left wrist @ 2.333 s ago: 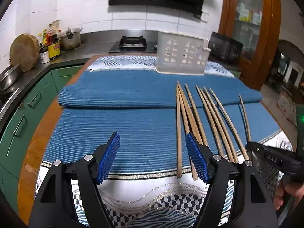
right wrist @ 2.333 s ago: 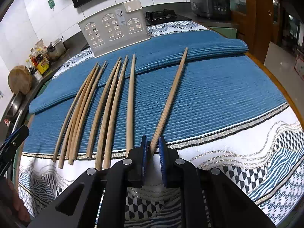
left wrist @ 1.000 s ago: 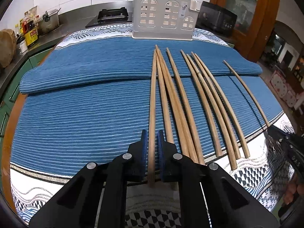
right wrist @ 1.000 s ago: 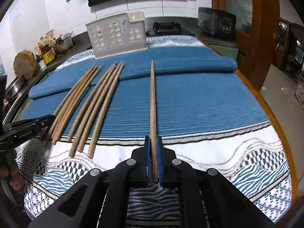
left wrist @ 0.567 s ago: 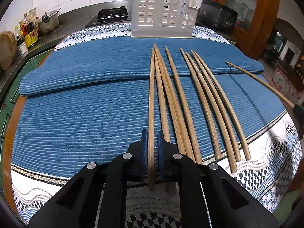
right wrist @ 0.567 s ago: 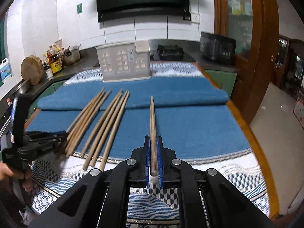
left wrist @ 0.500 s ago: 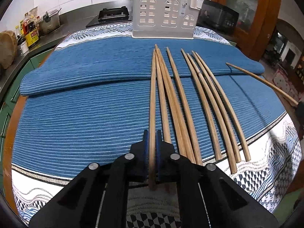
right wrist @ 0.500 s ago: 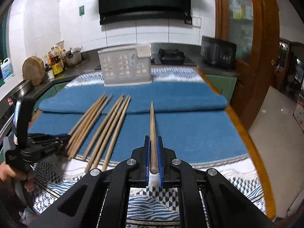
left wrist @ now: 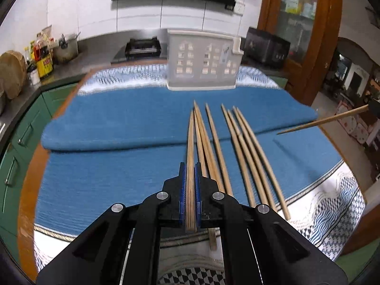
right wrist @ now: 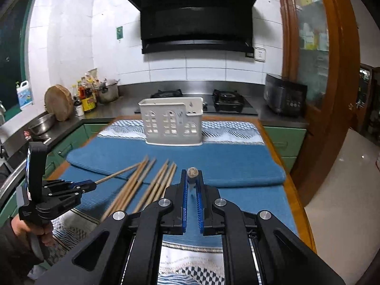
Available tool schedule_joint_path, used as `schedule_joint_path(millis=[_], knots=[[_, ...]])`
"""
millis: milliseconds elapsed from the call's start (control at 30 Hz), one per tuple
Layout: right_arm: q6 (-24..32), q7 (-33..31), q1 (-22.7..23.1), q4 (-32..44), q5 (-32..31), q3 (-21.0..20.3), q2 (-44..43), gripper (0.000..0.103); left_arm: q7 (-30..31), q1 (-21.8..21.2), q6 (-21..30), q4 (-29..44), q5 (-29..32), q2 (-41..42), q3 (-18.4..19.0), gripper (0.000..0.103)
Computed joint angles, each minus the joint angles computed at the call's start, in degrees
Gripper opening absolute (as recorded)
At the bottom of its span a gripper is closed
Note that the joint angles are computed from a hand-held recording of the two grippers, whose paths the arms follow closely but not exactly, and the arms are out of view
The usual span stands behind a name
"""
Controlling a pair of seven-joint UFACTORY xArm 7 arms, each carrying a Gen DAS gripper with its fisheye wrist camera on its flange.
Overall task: Organize utensils
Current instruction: 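Carry the right tool's chopstick into the white holder while the left tool inserts its own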
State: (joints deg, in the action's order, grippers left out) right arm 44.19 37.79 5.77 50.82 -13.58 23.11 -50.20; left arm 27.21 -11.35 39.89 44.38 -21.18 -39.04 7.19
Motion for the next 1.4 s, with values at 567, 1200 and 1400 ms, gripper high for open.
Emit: schedule_joint_path(millis=[567,1200,1400], knots=[[-0.03,-8.89,1.61,13.18,1.57,-4.66,12.75,0.007,5.09,-3.52,-3.53,9.70,-6.30,6.45,2.63,0.005],[12.11,-13.09,1.75,52.79,-11.62,-6.44,45.92,0.007,8.77,0.90,4.30,30.69,-12.70,19.97,1.70,0.005],[15.68,-15.40,5.57,60.26,-7.62,-10.94,53.64,0.007,9.18,2.46,4.94,40.68,-15.43,25.39,-0.17,0.005]])
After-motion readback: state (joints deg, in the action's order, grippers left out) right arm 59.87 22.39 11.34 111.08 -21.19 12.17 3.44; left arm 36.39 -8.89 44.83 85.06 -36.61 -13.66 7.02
